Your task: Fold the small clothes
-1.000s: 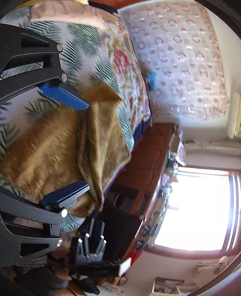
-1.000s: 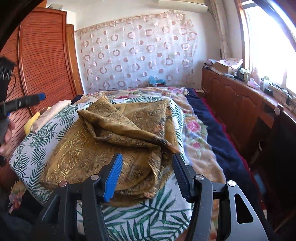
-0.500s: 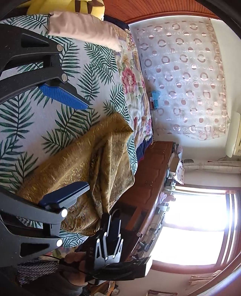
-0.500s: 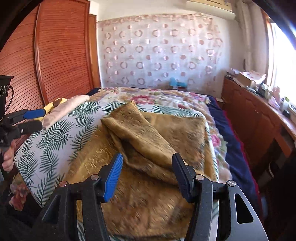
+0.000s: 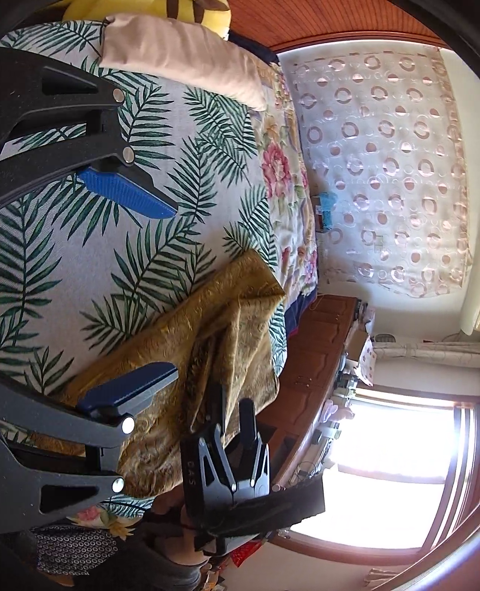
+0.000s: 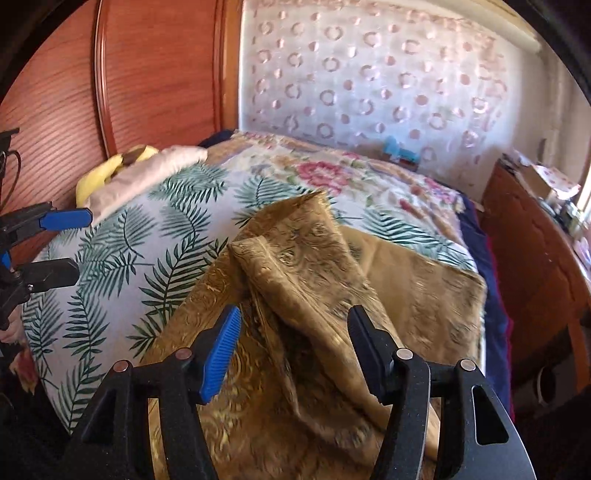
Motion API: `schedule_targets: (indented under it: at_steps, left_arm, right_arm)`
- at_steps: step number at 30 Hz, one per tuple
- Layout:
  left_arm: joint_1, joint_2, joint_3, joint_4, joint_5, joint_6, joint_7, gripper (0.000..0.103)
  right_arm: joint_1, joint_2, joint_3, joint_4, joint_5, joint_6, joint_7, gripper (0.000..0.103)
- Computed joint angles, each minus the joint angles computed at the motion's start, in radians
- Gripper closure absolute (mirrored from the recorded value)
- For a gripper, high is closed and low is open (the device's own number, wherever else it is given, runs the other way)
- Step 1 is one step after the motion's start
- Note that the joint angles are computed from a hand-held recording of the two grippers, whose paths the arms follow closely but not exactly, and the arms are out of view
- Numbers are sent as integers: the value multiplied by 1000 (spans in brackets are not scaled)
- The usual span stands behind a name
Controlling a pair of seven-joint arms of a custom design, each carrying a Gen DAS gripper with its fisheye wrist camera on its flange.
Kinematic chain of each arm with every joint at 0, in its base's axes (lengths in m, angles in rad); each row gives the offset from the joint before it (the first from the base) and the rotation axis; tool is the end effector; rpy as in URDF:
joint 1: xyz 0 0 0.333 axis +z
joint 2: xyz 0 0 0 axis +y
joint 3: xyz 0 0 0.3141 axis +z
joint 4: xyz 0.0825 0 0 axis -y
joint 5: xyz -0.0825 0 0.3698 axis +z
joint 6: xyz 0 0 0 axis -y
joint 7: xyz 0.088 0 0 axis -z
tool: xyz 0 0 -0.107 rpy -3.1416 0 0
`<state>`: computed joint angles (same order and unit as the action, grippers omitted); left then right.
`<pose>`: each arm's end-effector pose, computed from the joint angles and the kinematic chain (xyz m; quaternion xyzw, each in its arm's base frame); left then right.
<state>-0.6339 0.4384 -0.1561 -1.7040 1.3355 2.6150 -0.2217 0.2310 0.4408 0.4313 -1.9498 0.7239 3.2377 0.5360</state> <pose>0.4738 -0.4899 0.3866 -0.6268 0.6358 -0.3688 0.2586 0.5607 0.3183 0.3571 -0.8470 0.3301 -0.2008 0.3651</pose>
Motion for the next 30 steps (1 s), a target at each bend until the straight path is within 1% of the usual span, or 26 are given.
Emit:
schedule_targets:
  at_steps: [1,2,5,7,8,9,10,11,12,13,15,16,17,18,19,20,21,23,25,26,28,30]
  left_arm:
    - [5,4,0,1,-5,7,2,22]
    - [9,10,1,4,-9,15,5,22]
    - [14,25,5,16,-24,25,26,22]
    - [16,34,10,22,-30,39,33,22]
    - [18,40,12,27,-35,45,38,22]
    - [18,44,14,31,-40,50,42,22]
    - [19,49,16,34,-46,57,46,22]
    - [21,54,18,38,-53,64,52,22]
    - [21,61,20,45,-61,69,60,22]
    - [21,67,22,49,-69,72,68,22]
    - [21,80,25,64,-88,81,86,22]
    - [19,85,28,68,-93,86,90,22]
    - [18,89,31,72,-100,90,98,22]
    - [16,94,32,77,-107,92,106,22]
    - [14,100,34,84,-116,94,117,22]
    - [14,106,35,91,-127,95,129,22]
    - [11,110,37,93,-133,97,134,22]
    - [8,118,42,101,-149,101,144,22]
    - [4,123,44,109,-164,102,156,22]
    - [2,126,46,113,-169,103,163,22]
    - [-6,131,50,123,-176,101,173,22]
    - [-12,132,53,127,-181,99,179,22]
  right_arm:
    - [73,10,-83,31,-28,-37,33,41]
    - [124,19,-146,57,-57,-77,61,41]
    - [232,53,-277,129,-156,-179,134,41]
    - [334,79,-405,167,-265,-217,227,41]
    - [396,97,-482,185,-324,-226,285,41]
    - [424,117,-524,209,-392,-234,352,41]
    - [426,128,-532,228,-391,-253,353,41]
    - [397,134,-504,245,-359,-277,319,41]
    - [356,139,-466,257,-384,-293,333,41]
    - [340,144,-452,267,-392,-304,335,43]
    - [305,142,-421,267,-400,-306,320,70]
    - [304,136,-422,258,-407,-294,324,92]
    - [293,130,-416,254,-410,-296,319,95]
    - [276,118,-402,242,-410,-289,300,96]
    - [262,104,-386,221,-402,-254,284,97]
    - [231,83,-355,198,-375,-224,264,97]
    - [198,71,-329,197,-346,-219,247,97]
    - [149,59,-294,199,-291,-183,222,97]
    - [104,54,-275,222,-238,-191,214,97]
    - [101,61,-291,243,-222,-191,232,97]
    - [114,85,-345,295,-225,-218,282,97]
    - [119,132,-389,370,-227,-261,356,97]
